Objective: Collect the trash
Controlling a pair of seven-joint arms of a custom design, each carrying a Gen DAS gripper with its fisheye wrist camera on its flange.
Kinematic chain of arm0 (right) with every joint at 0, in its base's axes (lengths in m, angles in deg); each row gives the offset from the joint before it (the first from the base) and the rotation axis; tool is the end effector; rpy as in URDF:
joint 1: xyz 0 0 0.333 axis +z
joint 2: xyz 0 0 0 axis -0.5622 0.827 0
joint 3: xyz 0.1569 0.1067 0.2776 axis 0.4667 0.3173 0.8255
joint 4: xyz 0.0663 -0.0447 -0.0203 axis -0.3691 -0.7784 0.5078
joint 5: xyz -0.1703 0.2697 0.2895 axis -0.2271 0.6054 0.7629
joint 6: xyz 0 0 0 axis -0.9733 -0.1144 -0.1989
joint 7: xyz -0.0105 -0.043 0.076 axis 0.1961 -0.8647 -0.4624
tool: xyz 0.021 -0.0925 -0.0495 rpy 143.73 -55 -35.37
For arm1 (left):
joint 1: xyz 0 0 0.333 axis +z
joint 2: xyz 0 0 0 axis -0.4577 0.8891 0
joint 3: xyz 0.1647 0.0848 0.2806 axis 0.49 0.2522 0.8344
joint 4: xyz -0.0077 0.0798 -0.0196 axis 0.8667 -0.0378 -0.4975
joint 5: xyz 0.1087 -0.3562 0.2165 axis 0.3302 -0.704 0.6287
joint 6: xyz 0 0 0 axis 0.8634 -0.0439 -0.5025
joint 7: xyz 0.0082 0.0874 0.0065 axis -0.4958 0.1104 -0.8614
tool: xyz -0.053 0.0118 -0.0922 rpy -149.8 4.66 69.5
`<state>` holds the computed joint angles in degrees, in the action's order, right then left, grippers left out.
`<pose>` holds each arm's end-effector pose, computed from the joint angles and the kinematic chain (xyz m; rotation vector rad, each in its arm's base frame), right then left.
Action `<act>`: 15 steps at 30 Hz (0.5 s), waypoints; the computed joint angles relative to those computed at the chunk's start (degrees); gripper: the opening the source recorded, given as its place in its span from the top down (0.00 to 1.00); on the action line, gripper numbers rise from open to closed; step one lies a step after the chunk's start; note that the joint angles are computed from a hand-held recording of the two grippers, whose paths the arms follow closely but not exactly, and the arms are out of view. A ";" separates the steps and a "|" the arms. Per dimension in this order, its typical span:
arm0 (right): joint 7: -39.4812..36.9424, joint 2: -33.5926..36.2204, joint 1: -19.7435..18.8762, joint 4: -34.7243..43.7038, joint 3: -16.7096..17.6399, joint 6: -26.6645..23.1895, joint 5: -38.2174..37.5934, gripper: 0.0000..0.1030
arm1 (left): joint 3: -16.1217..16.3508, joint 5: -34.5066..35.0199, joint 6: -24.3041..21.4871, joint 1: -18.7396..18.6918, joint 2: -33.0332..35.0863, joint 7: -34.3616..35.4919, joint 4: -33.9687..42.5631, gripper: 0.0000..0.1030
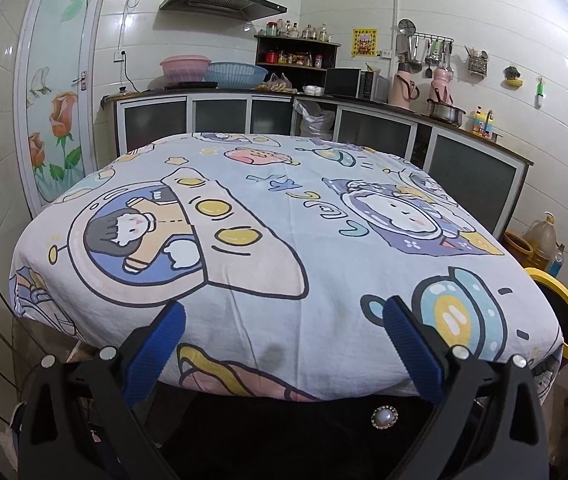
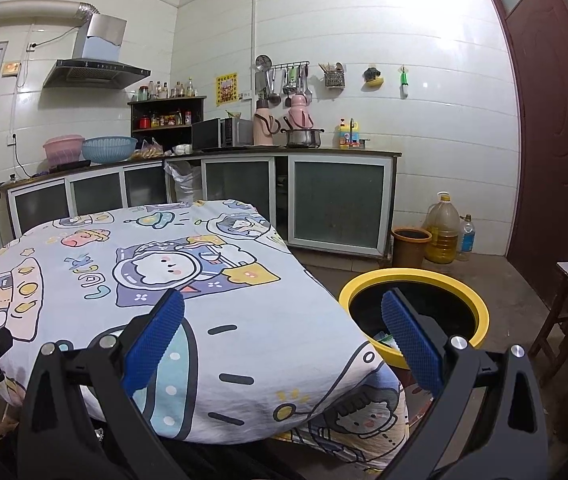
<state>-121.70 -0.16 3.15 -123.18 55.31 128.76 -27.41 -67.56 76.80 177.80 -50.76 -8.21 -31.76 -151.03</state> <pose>0.6768 0.4310 0.4203 -1.3672 1.4085 -1.0743 0.6797 -0.3302 0.4218 -1.8589 1.1639 -0.7953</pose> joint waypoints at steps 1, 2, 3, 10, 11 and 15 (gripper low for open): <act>-0.11 0.11 -0.05 0.13 0.02 0.05 0.12 0.08 | 0.00 0.07 -0.02 -0.05 0.07 0.19 0.10 0.07; 0.02 0.09 -0.04 0.09 -0.02 0.07 0.07 0.08 | 0.00 0.14 -0.04 -0.11 0.13 0.32 0.20 0.07; 0.05 0.04 -0.03 0.03 -0.04 0.12 0.04 0.08 | 0.01 0.20 0.01 -0.14 0.16 0.40 0.27 0.07; 0.13 0.01 -0.04 -0.15 0.03 0.05 0.47 0.08 | 0.14 0.49 0.40 -0.29 0.31 0.79 0.60 0.07; 0.09 0.00 -0.04 -0.14 0.02 0.02 0.51 0.08 | 0.15 0.58 0.41 -0.34 0.33 0.87 0.67 0.07; 0.22 -0.01 -0.05 -0.18 -0.02 0.12 0.45 0.08 | 0.18 0.58 0.63 -0.31 0.35 1.21 0.71 0.07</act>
<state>-121.47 -0.17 3.10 -123.36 55.29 128.88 -26.95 -67.38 77.38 178.43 -51.07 -7.86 -30.55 -150.32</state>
